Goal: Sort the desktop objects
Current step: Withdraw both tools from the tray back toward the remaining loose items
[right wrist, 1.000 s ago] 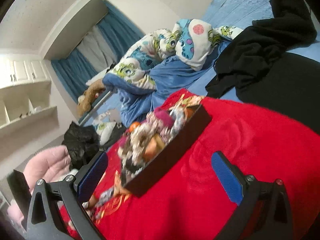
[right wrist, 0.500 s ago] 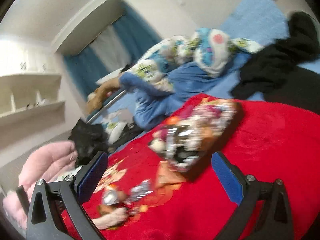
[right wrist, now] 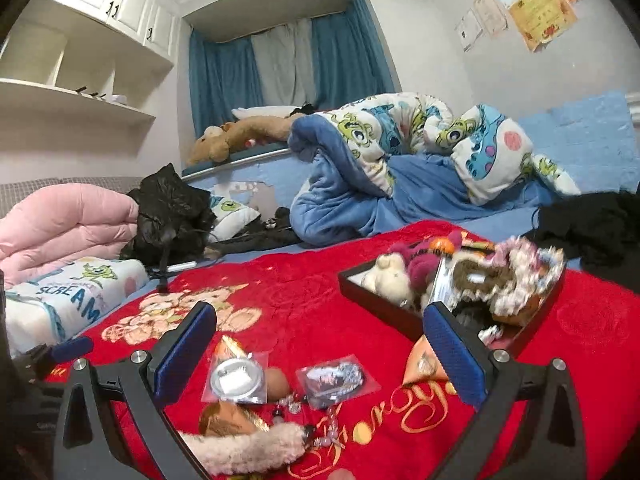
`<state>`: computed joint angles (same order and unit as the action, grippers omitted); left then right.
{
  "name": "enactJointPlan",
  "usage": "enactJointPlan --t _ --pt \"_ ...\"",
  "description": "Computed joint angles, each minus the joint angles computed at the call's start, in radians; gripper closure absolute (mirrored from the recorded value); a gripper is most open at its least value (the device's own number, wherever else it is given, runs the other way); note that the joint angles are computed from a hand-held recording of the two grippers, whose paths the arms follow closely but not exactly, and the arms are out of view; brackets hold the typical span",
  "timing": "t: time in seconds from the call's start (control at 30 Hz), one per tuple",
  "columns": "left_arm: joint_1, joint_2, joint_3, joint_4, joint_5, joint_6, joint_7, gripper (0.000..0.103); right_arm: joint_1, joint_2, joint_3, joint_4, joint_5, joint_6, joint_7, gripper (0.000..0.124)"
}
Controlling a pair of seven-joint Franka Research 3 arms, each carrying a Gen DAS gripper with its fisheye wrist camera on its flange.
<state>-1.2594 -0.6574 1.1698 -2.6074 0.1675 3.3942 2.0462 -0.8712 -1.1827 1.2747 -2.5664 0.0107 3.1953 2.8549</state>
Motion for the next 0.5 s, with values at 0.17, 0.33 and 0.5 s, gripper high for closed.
enactJointPlan --t 0.17,0.33,0.5 --pt "-0.008 -0.028 0.032 -0.017 0.035 0.053 -0.029 0.0 0.0 0.013 0.004 -0.027 0.031 0.015 0.042 0.021" --pt "-0.022 -0.082 0.053 -0.013 0.027 0.022 -0.022 0.0 -0.008 0.042 0.007 0.016 -0.019 -0.027 -0.003 0.021" --pt "-0.034 -0.121 0.064 -0.01 0.004 0.001 0.004 0.0 -0.015 0.047 0.017 0.047 -0.049 -0.05 -0.041 0.021"
